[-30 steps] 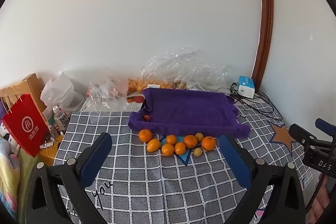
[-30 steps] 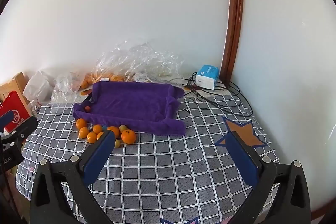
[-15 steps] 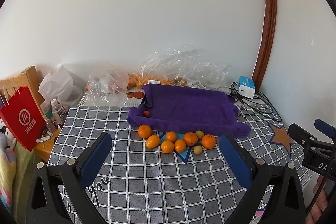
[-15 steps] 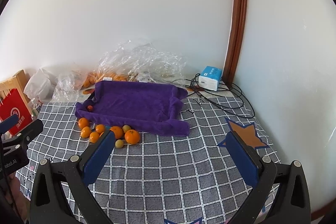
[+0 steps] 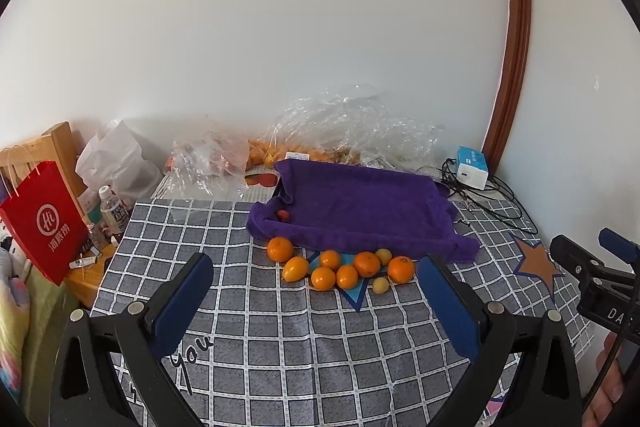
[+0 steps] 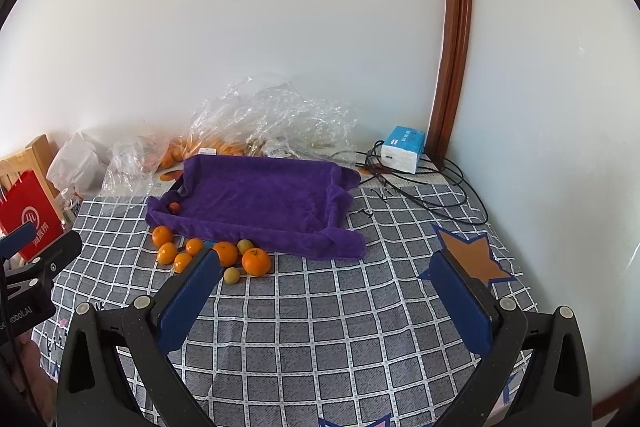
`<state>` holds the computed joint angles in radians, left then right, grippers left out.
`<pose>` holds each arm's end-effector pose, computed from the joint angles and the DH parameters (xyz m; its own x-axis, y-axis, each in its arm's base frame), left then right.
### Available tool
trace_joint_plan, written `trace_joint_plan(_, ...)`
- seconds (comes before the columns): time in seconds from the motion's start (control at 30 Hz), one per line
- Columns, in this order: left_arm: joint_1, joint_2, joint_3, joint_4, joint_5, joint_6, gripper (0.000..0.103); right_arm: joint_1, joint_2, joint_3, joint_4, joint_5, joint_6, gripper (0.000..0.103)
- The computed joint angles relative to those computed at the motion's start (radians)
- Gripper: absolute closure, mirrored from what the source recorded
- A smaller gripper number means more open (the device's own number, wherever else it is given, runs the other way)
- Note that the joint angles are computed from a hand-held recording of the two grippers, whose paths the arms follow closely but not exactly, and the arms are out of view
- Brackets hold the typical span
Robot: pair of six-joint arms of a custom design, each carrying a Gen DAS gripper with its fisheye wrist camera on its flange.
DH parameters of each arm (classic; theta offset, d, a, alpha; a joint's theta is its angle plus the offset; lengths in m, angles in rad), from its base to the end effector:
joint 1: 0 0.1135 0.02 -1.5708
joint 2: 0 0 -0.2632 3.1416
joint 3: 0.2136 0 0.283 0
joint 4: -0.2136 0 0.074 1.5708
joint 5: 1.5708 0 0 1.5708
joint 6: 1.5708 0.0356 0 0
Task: Organize fruits
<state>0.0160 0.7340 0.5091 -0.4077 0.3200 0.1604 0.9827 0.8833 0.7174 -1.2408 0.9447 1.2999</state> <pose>0.1946 -0.0081 0.2229 -0.5455 0.1429 -0.8258 0.3298 0.9424 -0.0548 0.1079 0.1097 0.2368 -0.5455 0.1997 -0.8140 0.4166 0.9073 -0.0565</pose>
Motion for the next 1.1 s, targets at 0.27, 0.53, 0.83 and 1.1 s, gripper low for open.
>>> trace_joint_plan(0.27, 0.003, -0.004, 0.003, -0.005, 0.001, -0.004, 0.0, 0.014, 0.012, 0.006, 0.005, 0.007, 0.001, 0.0)
trace_joint_plan(0.53, 0.002, -0.024, -0.002, -0.013, 0.002, -0.005, 0.0, 0.007, 0.019, 0.012, 0.026, -0.004, -0.023, 0.0)
trace_joint_plan(0.83, 0.018, -0.016, 0.004, -0.013, 0.016, 0.006, 0.0, 0.016, 0.03, 0.009, 0.034, -0.002, -0.016, 0.0)
trace_joint_plan(1.1, 0.026, 0.006, 0.004, 0.006, 0.018, 0.004, 0.0, 0.009, 0.037, -0.007, 0.077, -0.001, -0.048, 0.0)
